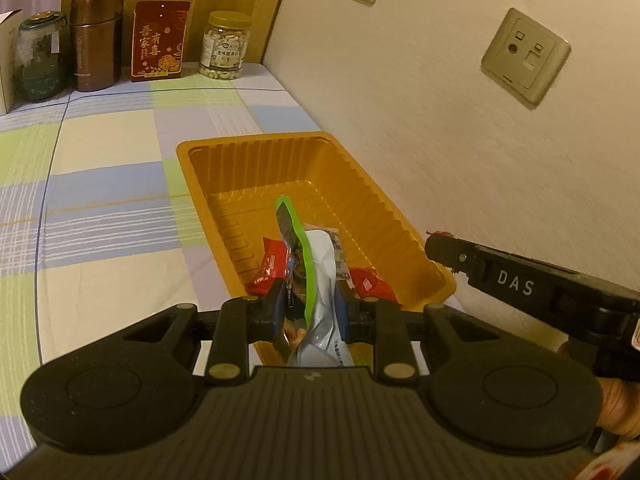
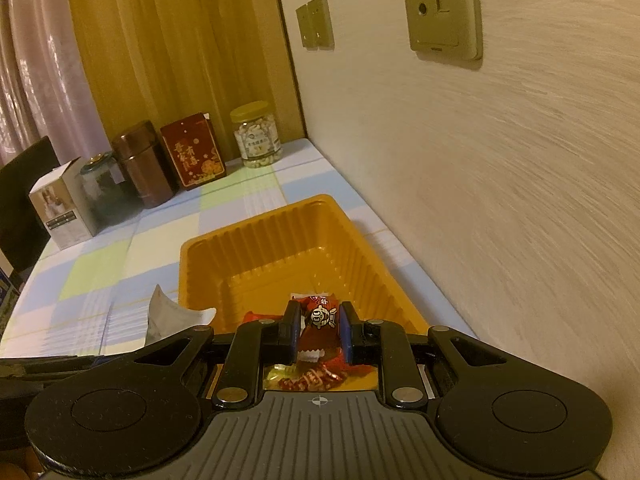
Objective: Organize snacks
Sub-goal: 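Lower the green-edged packet into the tray and open the left tool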
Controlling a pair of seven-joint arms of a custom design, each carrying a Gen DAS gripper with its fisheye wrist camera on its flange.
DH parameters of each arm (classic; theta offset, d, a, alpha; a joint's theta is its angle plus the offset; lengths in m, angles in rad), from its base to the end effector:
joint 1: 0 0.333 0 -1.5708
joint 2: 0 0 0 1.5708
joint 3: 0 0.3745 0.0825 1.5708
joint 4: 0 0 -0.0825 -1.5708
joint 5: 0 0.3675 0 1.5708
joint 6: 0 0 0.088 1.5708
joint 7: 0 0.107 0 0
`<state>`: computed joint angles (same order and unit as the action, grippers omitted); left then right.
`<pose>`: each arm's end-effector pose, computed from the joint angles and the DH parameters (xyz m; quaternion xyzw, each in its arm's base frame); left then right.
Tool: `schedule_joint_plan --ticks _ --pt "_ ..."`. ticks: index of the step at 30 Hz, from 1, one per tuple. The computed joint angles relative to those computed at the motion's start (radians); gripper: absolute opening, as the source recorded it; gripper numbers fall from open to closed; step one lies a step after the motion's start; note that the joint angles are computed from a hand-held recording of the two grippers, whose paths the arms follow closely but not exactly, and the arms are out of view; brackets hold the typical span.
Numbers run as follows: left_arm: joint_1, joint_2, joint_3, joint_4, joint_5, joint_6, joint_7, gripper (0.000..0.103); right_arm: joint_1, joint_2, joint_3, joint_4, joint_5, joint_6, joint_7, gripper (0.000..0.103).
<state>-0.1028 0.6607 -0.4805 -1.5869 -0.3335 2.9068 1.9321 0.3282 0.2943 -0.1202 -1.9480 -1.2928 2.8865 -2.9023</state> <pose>0.6925 -0.3217 0.4134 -0.4897 0.7784 -0.3902 0.0439 0.6078 0.1925 0.4369 -0.4989 0.7577 -0.2787 0.3152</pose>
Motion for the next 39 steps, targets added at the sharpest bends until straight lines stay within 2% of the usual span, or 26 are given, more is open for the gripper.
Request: schedule_joint_plan --ticks 7,15,22,34,39 --pt "-0.042 0.059 0.044 0.106 0.033 -0.042 -0.037 0.022 -0.012 0.06 -0.015 0.053 0.087 0.033 -0.11 0.02" --pt "-0.099 0.155 0.103 0.291 0.083 -0.111 -0.1 0.023 -0.012 0.14 -0.045 0.127 0.267 0.076 -0.31 0.02" --pt "-0.153 0.257 0.161 0.489 0.142 -0.187 -0.166 0.023 -0.037 0.204 -0.036 0.195 0.444 0.098 -0.514 0.02" --pt "-0.206 0.398 0.212 0.764 0.203 -0.309 -0.222 0.023 -0.08 0.287 0.013 0.307 0.709 0.076 -0.798 0.02" --pt "-0.228 0.475 0.229 0.909 0.221 -0.381 -0.25 0.023 -0.079 0.32 0.01 0.344 0.794 0.065 -0.877 0.02"
